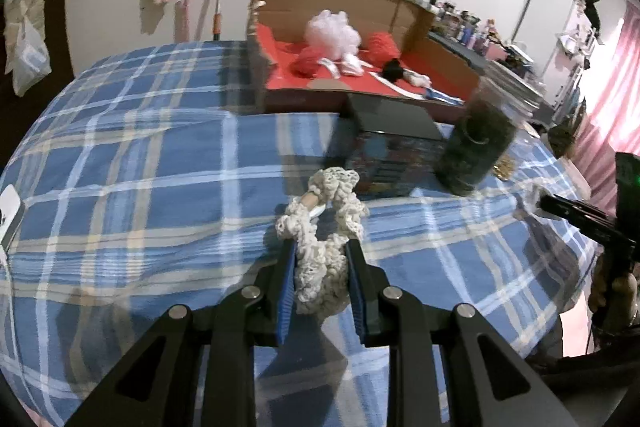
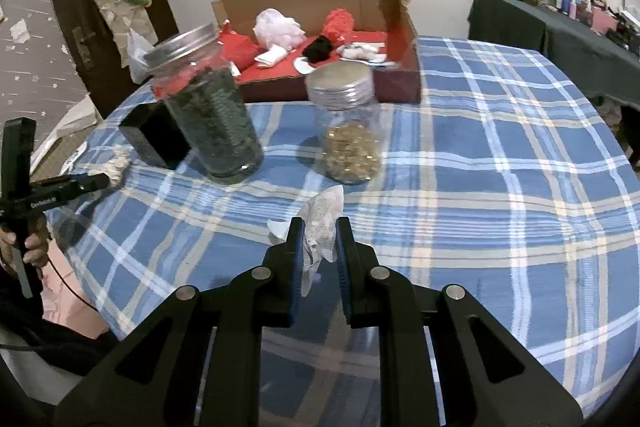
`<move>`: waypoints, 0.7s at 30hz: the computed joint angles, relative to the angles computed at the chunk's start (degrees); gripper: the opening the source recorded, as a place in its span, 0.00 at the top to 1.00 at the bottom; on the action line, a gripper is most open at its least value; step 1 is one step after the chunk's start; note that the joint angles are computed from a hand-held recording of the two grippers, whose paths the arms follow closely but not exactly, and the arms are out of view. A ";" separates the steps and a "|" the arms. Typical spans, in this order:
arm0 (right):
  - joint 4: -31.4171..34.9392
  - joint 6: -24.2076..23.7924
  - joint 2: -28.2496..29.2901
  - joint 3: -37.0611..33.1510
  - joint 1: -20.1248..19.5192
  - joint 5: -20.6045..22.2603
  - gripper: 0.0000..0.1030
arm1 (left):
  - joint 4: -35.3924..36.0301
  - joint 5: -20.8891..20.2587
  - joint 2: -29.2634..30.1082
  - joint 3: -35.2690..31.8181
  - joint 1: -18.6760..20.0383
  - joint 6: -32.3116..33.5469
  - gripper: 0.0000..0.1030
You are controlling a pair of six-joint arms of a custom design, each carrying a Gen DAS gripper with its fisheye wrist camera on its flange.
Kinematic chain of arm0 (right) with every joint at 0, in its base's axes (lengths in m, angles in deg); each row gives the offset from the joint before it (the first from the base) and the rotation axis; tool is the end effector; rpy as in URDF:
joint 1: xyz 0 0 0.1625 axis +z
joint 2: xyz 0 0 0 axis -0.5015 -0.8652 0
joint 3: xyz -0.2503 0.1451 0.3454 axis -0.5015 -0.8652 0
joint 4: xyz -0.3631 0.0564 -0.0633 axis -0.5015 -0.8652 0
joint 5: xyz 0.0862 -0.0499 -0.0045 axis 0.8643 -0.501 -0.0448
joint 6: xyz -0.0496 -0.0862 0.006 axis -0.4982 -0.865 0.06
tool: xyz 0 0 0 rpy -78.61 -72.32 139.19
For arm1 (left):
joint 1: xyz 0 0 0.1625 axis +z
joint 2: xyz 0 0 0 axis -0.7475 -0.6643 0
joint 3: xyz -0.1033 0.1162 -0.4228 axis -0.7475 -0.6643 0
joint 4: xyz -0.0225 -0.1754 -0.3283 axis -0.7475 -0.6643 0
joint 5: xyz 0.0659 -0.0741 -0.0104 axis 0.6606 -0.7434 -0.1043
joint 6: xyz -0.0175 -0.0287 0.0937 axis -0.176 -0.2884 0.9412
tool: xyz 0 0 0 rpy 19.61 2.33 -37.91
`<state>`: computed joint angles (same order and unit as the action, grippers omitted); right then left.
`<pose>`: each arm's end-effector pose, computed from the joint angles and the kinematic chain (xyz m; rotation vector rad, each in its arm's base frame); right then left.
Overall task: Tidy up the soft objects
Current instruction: 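Lift and carry the beige scrunchie and white tissue cloth into the box with both tools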
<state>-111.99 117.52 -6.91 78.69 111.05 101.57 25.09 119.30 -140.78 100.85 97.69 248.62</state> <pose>0.0726 -0.3016 0.0550 0.6728 -2.4834 0.8272 0.0200 -0.2832 0.1573 0.4868 2.4672 -0.8291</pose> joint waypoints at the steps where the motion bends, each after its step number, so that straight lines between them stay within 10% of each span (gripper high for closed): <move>1: 0.06 -0.02 -0.17 -0.14 -0.16 0.40 0.86 | 0.07 -0.37 -0.16 -0.06 0.23 0.05 0.75; 21: 6.12 1.36 -3.66 -6.81 -1.89 1.88 0.86 | -0.29 4.28 -0.93 -8.91 10.05 16.38 0.75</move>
